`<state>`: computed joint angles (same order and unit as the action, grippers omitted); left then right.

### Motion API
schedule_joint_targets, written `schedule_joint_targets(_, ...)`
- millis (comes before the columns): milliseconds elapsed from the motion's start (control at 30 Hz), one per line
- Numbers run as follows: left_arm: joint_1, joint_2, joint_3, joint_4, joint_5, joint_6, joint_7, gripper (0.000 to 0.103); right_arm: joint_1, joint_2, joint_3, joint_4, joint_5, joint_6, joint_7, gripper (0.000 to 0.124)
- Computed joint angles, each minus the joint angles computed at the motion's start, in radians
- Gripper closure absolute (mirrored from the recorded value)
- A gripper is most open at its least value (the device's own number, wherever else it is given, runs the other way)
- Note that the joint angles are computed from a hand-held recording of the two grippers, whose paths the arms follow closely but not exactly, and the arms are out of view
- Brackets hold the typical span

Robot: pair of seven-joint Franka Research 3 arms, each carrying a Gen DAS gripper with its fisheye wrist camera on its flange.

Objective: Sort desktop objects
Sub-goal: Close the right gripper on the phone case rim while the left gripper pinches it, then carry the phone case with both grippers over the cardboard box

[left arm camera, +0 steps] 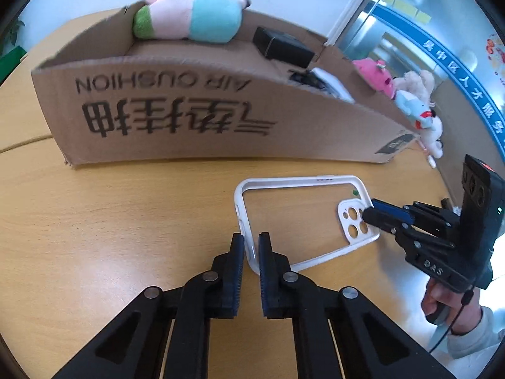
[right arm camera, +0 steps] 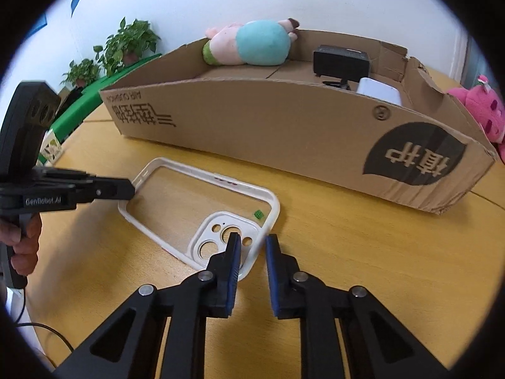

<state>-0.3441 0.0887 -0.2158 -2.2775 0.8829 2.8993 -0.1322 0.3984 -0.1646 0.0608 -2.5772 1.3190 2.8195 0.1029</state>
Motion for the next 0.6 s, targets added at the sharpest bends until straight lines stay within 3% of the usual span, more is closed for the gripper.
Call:
schedule_joint_targets(167, -0.008, -0.07, -0.009, 0.046, 0.188, -0.062, -0.139, 0.097, -0.004, -0.116, -0.029, -0.001, 0.176, -0.011, -0.112, 0.11)
schedule_joint_targets(367, 0.043, -0.152, -0.045, 0.125, 0.43, -0.172, -0.254, 0.097, -0.005, -0.171, -0.016, 0.096, 0.284, 0.017, -0.254, 0.11)
schedule_joint_targets(500, 0.08, -0.165, -0.043, 0.162, 0.446, -0.199, -0.227, 0.097, -0.007, -0.107, 0.001, 0.217, 0.298, 0.024, -0.293, 0.11)
schedule_joint_targets(600, 0.111, -0.17, -0.031, 0.178, 0.418, -0.21, -0.165, 0.097, -0.007, -0.028, 0.011, 0.327, 0.245, 0.013, -0.232, 0.11)
